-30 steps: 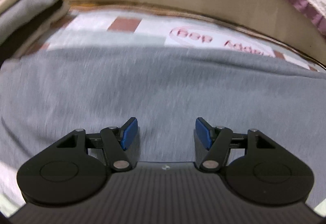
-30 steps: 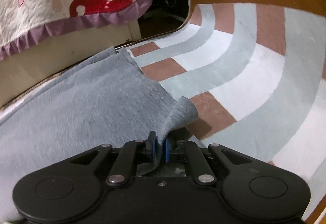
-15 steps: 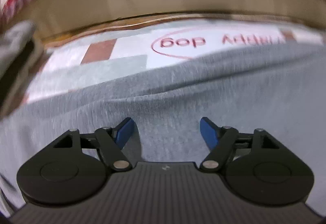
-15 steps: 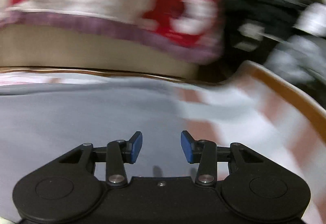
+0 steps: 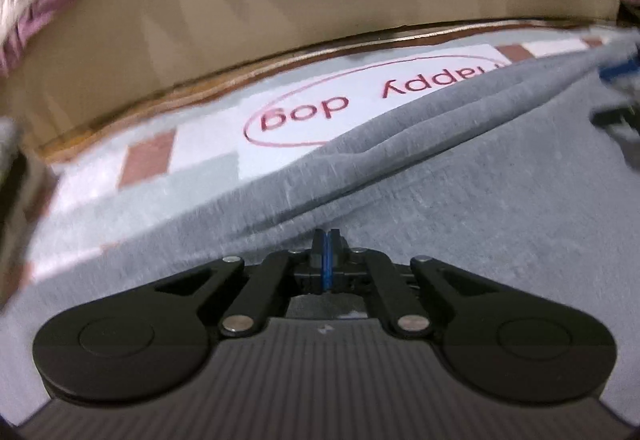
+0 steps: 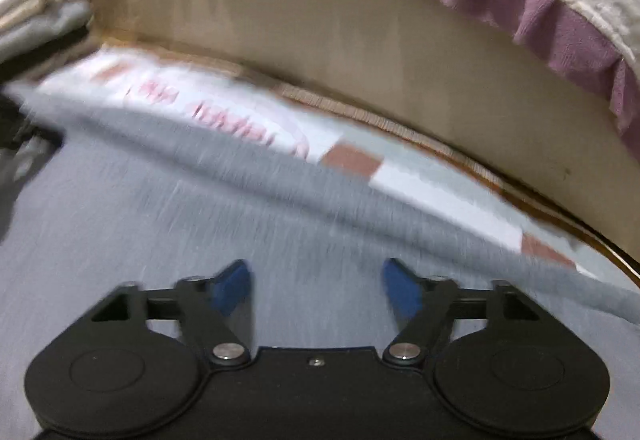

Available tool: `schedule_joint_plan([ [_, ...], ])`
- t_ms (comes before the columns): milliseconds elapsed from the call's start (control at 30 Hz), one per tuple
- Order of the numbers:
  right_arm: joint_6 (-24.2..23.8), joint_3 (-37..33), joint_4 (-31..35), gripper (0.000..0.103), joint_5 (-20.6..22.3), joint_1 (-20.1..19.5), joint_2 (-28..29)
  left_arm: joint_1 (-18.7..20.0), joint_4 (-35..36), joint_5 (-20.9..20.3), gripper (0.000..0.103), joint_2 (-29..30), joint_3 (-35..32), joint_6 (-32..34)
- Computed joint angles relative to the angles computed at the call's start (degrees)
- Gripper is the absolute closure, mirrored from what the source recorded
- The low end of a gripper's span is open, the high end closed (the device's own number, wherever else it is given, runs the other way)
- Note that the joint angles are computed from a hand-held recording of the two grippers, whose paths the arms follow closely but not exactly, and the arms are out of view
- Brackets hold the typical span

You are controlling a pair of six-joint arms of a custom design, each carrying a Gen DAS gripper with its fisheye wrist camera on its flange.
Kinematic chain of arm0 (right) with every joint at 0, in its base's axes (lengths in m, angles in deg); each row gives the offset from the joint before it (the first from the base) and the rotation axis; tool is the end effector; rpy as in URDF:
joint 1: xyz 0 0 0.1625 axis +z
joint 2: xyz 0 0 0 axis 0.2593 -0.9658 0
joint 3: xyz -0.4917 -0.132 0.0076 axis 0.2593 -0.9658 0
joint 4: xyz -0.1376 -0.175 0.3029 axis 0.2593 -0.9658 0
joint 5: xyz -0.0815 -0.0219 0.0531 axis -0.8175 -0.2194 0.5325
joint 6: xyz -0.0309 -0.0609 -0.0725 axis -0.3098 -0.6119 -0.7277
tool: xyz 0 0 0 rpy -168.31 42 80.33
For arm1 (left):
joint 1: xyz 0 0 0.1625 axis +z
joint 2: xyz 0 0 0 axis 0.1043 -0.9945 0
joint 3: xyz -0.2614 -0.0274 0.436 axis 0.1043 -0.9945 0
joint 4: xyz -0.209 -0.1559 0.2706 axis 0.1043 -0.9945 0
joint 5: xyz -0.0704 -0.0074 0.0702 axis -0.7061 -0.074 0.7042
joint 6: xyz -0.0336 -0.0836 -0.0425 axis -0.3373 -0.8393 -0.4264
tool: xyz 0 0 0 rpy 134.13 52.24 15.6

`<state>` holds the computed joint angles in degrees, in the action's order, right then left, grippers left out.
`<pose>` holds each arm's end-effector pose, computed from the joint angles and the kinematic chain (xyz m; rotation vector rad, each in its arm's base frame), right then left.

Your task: Fold clothes

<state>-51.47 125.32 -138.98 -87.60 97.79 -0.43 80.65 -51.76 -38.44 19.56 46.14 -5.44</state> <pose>0.3422 -0.6846 -0.1111 0.1819 -2.0843 0.9601 0.1073 -0.8753 0.3607 1.5659 2.0757 -0.3868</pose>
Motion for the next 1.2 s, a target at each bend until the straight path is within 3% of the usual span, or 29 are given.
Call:
schedule_joint_plan([
  [67,-0.58,-1.99,-2.4,0.011,0.53,-0.72,1.12,0.01,-3.53,-0.46,0.099,-0.78,2.29,2.46],
  [133,-1.32,-2.03,-4.2,0.013,1.83,-1.09,1.4,-0.03,-1.92,-0.1,0.079,-0.93,1.83,2.61],
  [167,-1.7,-1.71,-5.01,0.018,2.61,-1.22,1.39,-0.03,-2.25,0.05,0.043,-1.09,2.22,3.04],
  [200,-1.58,-1.23,-5.19,0.028,3.48,-1.29,1.17,-0.02,-4.97,0.63,0.015,-1.28,3.58,5.87],
  [267,-0.81,-1.65,-3.86,0.044,4.05,-1.15,1.14,0.27,-11.74,0.63,0.009,-1.47,6.49,11.47],
  [333,-2.32,-2.77,-3.45,0.071,3.52,-0.8,1.72,0.46,-11.93,0.59,0.007,-1.0,5.64,10.77],
  [367,-3.96,-4.47,-3.35,0.092,2.32,-0.55,2.61,0.34,-10.02,1.38,0.004,-0.51,4.04,8.21],
  [467,-5.86,-7.66,-3.66,0.099,0.14,0.0,4.36,0.53,-1.87,1.81,0.006,1.58,-2.49,-0.51],
  [533,-6.34,-8.68,-5.09,0.101,-0.57,0.25,5.02,0.98,3.08,-0.33,0.029,2.52,-5.88,-1.68],
  [600,-7.41,-9.49,-7.75,0.101,-0.86,0.58,5.56,0.01,7.77,1.87,0.1,3.05,-8.35,-4.86],
  [800,-10.03,-10.59,-13.91,0.101,-1.04,2.1,5.47,-0.96,4.48,-1.83,0.101,0.79,-5.74,-4.1],
  [967,-7.55,-11.25,-15.93,0.101,-0.28,2.3,4.48,-1.15,11.37,-5.38,0.101,3.81,-15.1,-11.12],
  [1033,-5.78,-12.46,-16.02,0.102,0.36,2.02,4.17,-1.62,9.85,-5.08,0.101,5.54,-16.89,-11.63],
  [1133,-2.14,-17.25,-8.12,0.102,-2.43,0.87,4.79,-2.29,5.37,-2.78,0.097,7.77,-16.75,-11.45],
  [1200,0.08,-23.87,-0.41,0.098,-7.76,0.58,7.01,-2.59,0.87,0.36,0.093,7.98,-14.05,-9.25],
])
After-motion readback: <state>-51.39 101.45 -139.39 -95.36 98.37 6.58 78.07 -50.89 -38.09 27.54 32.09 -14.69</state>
